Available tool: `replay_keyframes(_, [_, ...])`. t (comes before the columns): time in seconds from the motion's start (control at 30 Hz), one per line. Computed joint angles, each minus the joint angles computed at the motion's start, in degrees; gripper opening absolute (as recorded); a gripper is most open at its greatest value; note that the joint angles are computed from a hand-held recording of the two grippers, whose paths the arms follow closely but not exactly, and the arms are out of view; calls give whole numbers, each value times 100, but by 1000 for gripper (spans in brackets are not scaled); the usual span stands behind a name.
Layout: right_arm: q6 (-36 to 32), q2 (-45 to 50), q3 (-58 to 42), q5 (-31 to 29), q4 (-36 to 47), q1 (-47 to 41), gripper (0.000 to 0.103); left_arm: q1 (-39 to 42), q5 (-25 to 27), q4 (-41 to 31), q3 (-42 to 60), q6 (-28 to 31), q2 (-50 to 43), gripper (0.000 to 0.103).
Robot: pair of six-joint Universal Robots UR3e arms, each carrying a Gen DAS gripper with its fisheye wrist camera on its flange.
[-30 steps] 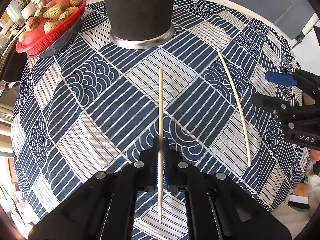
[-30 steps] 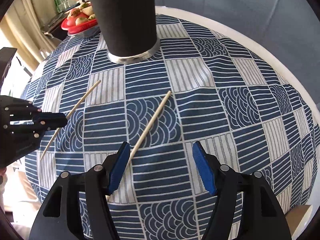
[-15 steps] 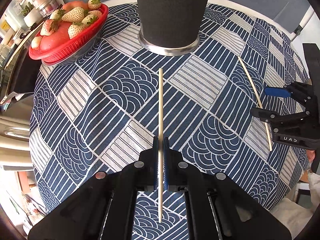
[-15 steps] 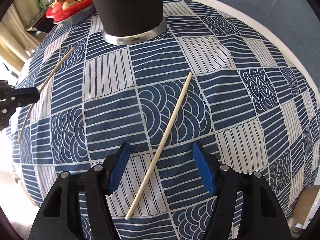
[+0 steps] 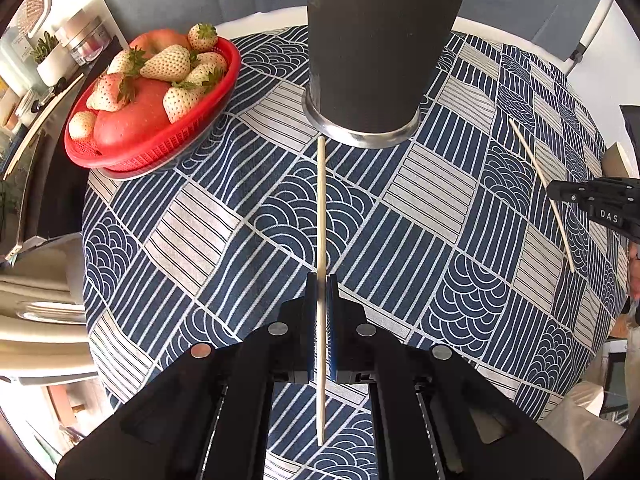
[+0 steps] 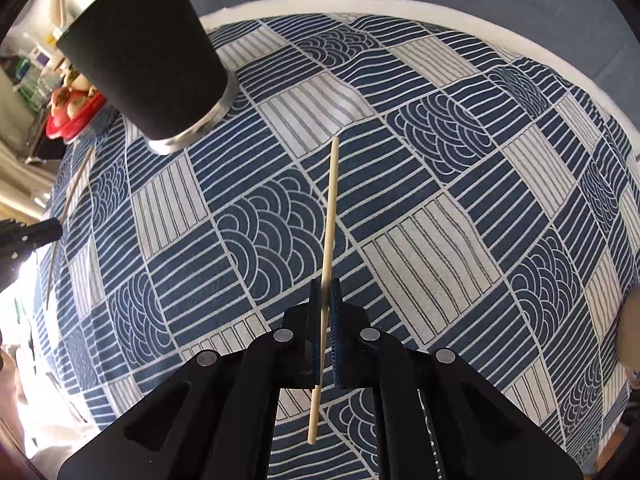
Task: Organize utensils
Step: 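Lift both chopsticks and drop them into the black holder, opening both tools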
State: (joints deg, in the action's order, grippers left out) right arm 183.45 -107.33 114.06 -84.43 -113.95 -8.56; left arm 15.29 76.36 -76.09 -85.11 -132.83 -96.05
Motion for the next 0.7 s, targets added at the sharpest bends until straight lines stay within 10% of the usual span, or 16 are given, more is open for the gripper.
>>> replay_keyframes(0.7, [297,901,-2666,-709,45,606,4,142,-743,-491,2105,85,-262,5])
